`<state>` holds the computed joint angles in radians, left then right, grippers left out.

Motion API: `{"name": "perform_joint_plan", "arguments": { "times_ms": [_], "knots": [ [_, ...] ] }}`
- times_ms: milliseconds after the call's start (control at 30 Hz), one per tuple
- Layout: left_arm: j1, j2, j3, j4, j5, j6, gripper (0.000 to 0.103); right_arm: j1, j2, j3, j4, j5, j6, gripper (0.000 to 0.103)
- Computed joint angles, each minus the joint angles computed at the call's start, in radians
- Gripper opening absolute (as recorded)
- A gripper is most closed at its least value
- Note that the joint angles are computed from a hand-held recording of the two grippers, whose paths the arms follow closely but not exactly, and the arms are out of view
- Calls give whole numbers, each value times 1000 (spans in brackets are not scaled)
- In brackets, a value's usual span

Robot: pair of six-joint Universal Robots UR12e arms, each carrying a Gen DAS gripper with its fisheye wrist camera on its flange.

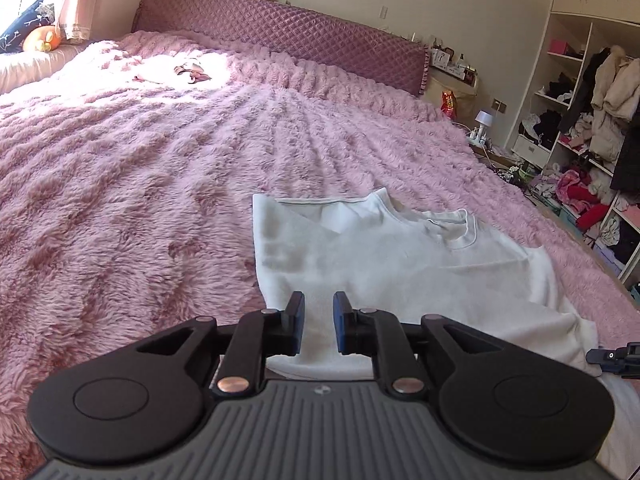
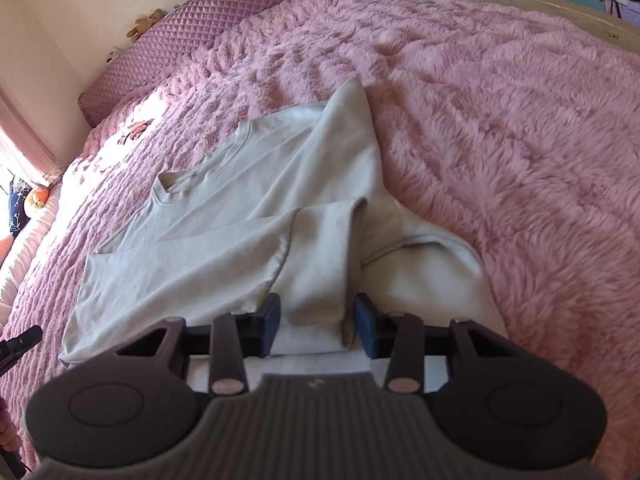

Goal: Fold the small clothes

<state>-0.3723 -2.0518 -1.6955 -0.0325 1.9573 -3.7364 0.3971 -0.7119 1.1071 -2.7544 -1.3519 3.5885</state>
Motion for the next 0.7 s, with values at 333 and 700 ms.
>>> {"name": "perform_joint_plan", "arguments": {
  "times_ms": [333,700],
  "knots": [
    [6,-8,2,-187,-8,-144,17,-6,-22,22,31,-28,-63,1],
    [19,-41,80,-63,-30,-65,17,-13,15,-40,-80,-57,-46,34]
  ]
}}
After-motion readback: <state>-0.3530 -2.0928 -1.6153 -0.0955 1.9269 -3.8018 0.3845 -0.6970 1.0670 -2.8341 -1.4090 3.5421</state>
